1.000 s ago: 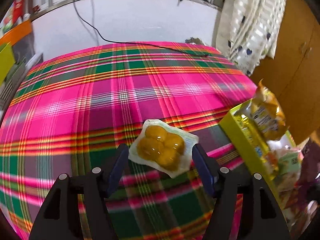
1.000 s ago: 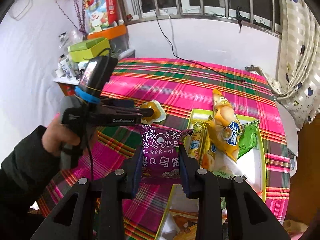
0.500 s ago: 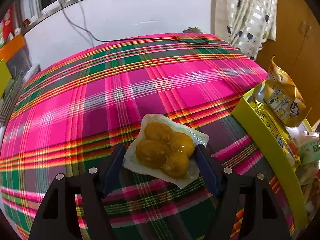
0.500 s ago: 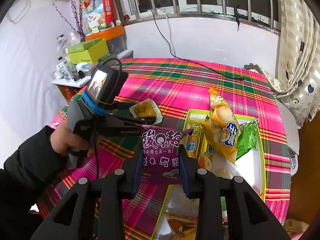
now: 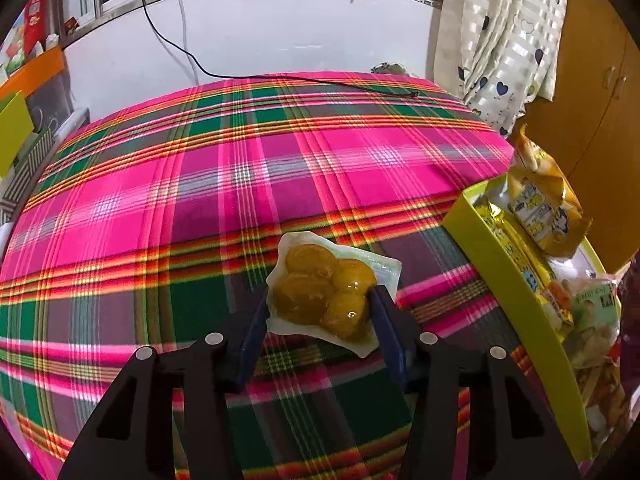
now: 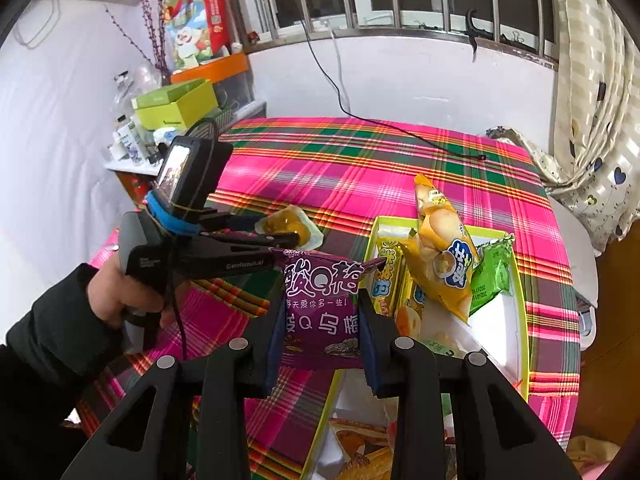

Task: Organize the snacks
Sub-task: 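Carry the pastry tray with the left tool while the right tool carries the purple bag toward the box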

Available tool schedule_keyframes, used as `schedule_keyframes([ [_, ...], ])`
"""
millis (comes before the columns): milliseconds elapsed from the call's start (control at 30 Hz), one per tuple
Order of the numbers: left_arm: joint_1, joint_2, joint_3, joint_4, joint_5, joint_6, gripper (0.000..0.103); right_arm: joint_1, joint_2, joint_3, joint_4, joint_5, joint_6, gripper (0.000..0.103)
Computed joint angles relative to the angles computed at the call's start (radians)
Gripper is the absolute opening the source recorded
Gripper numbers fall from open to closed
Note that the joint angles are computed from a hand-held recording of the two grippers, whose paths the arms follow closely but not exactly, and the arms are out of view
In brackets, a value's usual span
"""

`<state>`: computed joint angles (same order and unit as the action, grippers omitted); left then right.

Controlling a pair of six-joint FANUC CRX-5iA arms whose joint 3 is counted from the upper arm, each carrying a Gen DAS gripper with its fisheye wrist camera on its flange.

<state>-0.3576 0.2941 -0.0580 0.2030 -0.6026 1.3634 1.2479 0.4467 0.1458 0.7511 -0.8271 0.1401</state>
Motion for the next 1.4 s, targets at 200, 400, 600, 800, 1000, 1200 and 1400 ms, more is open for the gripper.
schedule_keyframes([
  [200,0.003,-0.032,-0.049,0.052,0.026,-0.015,0.052,0.002,-0.007,-0.010,0.010,-0.001,-0.011,0.030],
  [400,0.005,-0.099,-0.110,0.101,0.058,-0.013,0.052,0.014,-0.025,-0.035,0.037,-0.004,-0.048,0.030],
  [600,-0.009,-0.187,-0.169,0.107,0.075,0.040,0.052,0.026,-0.050,-0.076,0.072,-0.005,-0.103,0.030],
  [800,-0.033,-0.275,-0.236,0.136,0.110,0.061,0.052,0.044,-0.082,-0.123,0.119,-0.019,-0.171,0.030],
  [1000,-0.060,-0.330,-0.279,0.161,0.130,0.068,0.052,0.063,-0.103,-0.152,0.157,-0.037,-0.220,0.030],
  [1200,-0.083,-0.358,-0.302,0.178,0.144,0.057,0.052,0.076,-0.123,-0.182,0.185,-0.046,-0.260,0.030],
  [1400,-0.100,-0.365,-0.303,0.180,0.142,0.053,0.052,0.082,-0.130,-0.188,0.193,-0.055,-0.272,0.030],
])
